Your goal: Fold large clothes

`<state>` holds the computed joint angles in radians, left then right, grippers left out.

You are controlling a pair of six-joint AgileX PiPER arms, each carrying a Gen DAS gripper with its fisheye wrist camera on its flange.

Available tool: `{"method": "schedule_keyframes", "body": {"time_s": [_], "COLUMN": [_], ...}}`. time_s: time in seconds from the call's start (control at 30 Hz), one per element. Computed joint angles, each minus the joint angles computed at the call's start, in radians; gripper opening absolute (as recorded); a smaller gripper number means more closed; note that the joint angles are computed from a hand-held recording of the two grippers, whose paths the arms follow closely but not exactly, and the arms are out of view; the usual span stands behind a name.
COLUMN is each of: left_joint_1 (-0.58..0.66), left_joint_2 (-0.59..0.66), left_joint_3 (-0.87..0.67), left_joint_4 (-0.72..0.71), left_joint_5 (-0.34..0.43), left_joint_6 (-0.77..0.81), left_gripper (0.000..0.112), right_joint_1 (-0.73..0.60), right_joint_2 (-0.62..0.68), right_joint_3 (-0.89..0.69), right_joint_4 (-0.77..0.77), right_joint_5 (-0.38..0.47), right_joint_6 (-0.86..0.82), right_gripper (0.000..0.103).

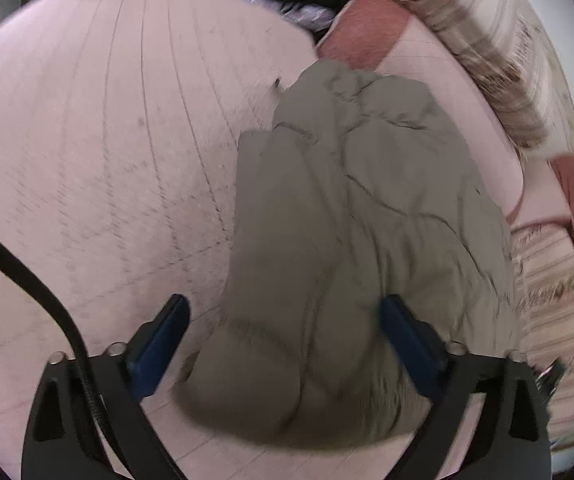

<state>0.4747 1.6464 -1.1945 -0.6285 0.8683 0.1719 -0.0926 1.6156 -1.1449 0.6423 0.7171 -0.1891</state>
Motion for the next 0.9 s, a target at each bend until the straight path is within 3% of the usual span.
{"method": "schedule_keyframes", "body": {"time_s": [0.03,0.1,0.2,0.27,0.37,0.47,0.53,0.63,0.73,0.9], "left_joint_1": [0.008,0.01,-0.036,-0.059,-0.087,-0.103,-0.127,-0.208,-0.3,-0.55], "left_joint_2": [0.03,0.045,-0.018,-0.077,-0.129,-0.133,-0.141,-0.228,-0.344,-0.537], "left_joint_3": [-0.016,-0.023,0.0,0.026,0.063,0.054,0.025,0.012,0.017,0.071], "left_joint_4": [-0.028,-0.049,0.034,0.089,0.15,0.184,0.246,0.478,0.706,1.076], "left_joint_5": [0.022,0.047,0.035,0.039,0.045,0.031,0.038,0.021,0.028,0.125], "left_joint_6": [-0.011,-0.046,-0.094,-0.114,-0.159,-0.195,-0.267,-0.438,-0.592,-0.893], "left_gripper": [0.099,0.094,0.078,0.072,0.072,0.074,0.074,0.074,0.074,0.085], "right_joint_1": [-0.011,-0.054,-0.098,-0.123,-0.133,-0.123,-0.126,-0.128,-0.074,0.092], "right_joint_2": [0.016,0.032,-0.001,-0.056,-0.082,-0.072,-0.089,-0.191,-0.343,-0.58], "right_joint_3": [-0.013,-0.025,-0.004,0.042,0.078,0.059,0.044,0.063,0.114,0.201], "right_joint_4": [0.018,0.1,0.142,0.14,0.138,0.106,0.073,0.008,-0.162,-0.431], "right_joint_5": [0.022,0.081,0.137,0.158,0.157,0.124,0.118,0.097,0.029,0.047], "right_joint_6": [-0.011,-0.059,-0.12,-0.16,-0.175,-0.128,-0.073,-0.017,0.066,0.229], "right_gripper": [0.103,0.08,0.056,0.05,0.051,0.071,0.074,0.074,0.077,0.081]}}
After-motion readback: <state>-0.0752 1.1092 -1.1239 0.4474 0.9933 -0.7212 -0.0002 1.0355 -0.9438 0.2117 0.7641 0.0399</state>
